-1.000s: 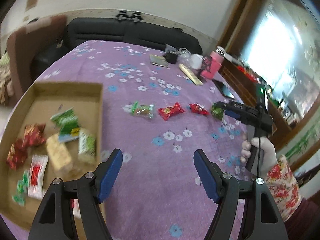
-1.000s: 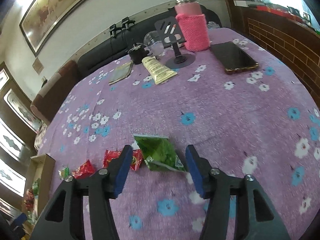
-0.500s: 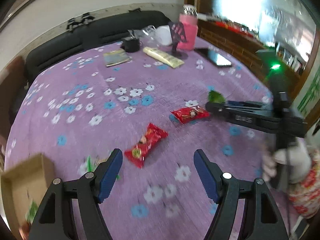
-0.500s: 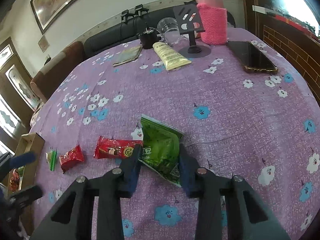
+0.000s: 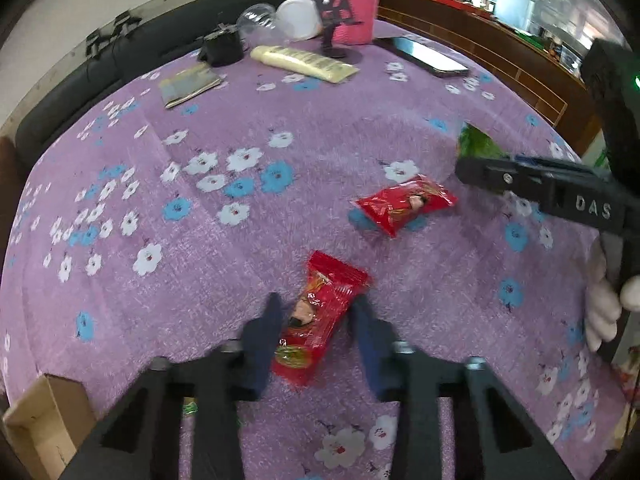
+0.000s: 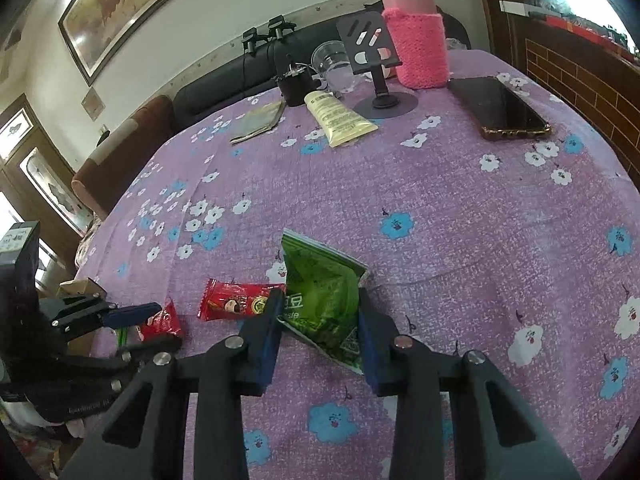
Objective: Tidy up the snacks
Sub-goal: 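Grasp the red chocolate bar with the left tool while the right grasps the green bag, then carry the red chocolate bar and green bag into the box and release both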
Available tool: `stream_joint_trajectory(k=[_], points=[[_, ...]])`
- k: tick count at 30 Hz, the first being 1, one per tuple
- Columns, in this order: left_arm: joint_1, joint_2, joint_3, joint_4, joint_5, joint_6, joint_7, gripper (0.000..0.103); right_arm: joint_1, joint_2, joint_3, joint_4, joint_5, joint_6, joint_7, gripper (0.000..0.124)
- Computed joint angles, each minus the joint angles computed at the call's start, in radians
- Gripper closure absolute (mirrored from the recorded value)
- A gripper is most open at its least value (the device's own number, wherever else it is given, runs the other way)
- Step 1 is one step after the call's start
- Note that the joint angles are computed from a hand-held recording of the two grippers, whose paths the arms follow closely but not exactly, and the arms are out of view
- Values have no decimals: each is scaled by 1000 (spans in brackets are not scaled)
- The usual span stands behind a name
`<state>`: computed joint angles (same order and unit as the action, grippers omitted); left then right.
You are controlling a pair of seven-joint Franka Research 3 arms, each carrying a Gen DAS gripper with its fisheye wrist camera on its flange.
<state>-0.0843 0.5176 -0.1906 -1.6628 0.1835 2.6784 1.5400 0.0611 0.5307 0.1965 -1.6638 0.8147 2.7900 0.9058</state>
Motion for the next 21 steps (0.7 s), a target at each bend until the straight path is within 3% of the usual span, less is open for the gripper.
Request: stream_joint_trajectory(k=[9,16,19,21], points=[[49,-84,-41,-142,-93,125,-41,84,-35,-15,42,-14,93,10,-86,91],[158,-276,-143,-373,-304,291,19,84,-28,-31,39,-28,159,5,-145,91],[186,-392,-150,-485,-424,347,64,84,-18,-43,35,-44,175,25,-165,91],[165,-458,-105,-552,-413,382,34,84,-8,-47,29,-50,174,33,-164,91]])
